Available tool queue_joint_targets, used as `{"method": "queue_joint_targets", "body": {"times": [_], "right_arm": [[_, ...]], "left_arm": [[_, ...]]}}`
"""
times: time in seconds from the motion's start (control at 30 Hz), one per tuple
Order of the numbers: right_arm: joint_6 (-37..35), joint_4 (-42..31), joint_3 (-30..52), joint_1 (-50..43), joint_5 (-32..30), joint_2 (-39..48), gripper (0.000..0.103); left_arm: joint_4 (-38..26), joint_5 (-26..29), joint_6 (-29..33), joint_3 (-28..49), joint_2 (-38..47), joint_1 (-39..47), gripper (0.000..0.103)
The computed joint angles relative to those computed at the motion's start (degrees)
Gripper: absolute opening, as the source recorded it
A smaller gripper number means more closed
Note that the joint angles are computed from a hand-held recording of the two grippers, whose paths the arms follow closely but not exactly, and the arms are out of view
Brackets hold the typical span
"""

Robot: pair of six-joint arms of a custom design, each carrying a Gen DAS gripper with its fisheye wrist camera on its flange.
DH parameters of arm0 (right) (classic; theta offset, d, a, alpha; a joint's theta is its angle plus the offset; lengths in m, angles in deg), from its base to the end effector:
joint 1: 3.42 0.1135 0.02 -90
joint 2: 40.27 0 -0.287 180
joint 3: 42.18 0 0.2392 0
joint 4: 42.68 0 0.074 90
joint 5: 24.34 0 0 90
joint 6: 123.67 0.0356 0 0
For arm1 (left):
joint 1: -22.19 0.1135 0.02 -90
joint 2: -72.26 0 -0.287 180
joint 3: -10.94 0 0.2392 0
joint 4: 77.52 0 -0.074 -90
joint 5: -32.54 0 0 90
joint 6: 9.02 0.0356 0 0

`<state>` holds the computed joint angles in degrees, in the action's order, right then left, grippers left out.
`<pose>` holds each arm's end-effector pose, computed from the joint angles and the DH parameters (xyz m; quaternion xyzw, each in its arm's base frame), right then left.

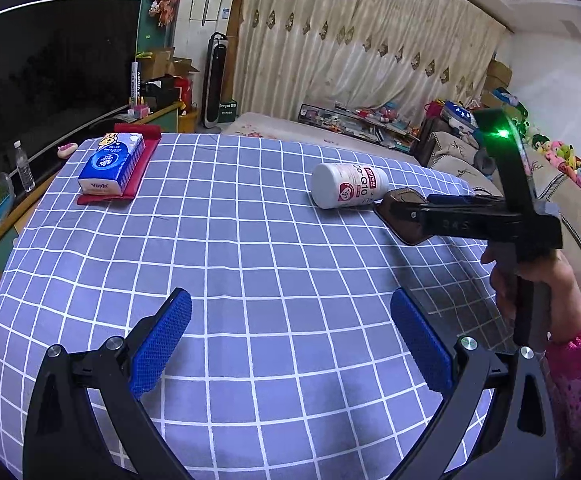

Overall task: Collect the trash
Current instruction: 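Grasp the brown plastic tray with the right gripper, then carry the brown tray into the bin and open the right gripper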

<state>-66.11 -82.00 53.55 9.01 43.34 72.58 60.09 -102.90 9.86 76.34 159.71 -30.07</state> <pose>0.4064 0.1034 0.2185 -0.4101 0.8469 0.1333 0.3111 0.1863 -0.1993 0.2211 -0.2317 0.8734 -0.0010 0.4284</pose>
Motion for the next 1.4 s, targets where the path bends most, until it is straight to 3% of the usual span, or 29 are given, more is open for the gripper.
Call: {"method": "queue_joint_targets", "body": {"times": [0.03, 0.1, 0.27, 0.43, 0.73, 0.9, 1.0, 1.2, 1.27, 1.4], "right_arm": [[0.01, 0.44, -0.47, 0.26, 0.45, 0.04, 0.072], [0.40, 0.06, 0.13, 0.87, 1.40, 0.99, 0.058], [1.69, -1.06, -0.52, 0.59, 2.25, 0.04, 0.056], [-0.59, -2.71, -6.12, -3.50, -1.68, -6.95, 0.056], [-8.89, -10.22, -11.32, -27.15, -12.15, -15.84, 0.057], [-11.01, -6.95, -11.90, -41.08, -11.03, -13.78, 0.057], [-9.43, -6.09, -7.95, -47.52, -9.20, -7.96, 0.057], [-8.02, -4.61, -2.04, -51.79, -6.30, 0.47, 0.059], [-8.57, -3.09, -1.26, -52.51, -5.33, 2.05, 0.071], [-8.13, -1.82, -0.75, -53.54, -7.08, 1.94, 0.073]], "left_arm": [[-0.08, 0.07, -0.17, 0.00, -0.05, -0.10, 0.098], [0.16, 0.28, -0.25, -0.19, -0.14, -0.04, 0.098], [0.58, 0.38, 0.08, -0.21, -0.13, -0.26, 0.098], [0.37, 0.28, 0.45, 0.29, 0.08, -0.71, 0.098], [0.16, 0.06, 1.57, 1.37, 0.87, -1.43, 0.098], [0.18, 0.46, 2.79, 2.71, 2.29, -2.08, 0.098], [0.16, 0.48, 3.55, 3.47, 3.06, -2.44, 0.098], [2.25, 3.37, 6.44, 4.49, 4.21, -1.77, 0.098], [2.00, 4.59, 7.02, 5.45, 4.77, -1.48, 0.098], [1.14, 8.10, 12.31, 8.85, 5.69, 0.15, 0.098]]}}
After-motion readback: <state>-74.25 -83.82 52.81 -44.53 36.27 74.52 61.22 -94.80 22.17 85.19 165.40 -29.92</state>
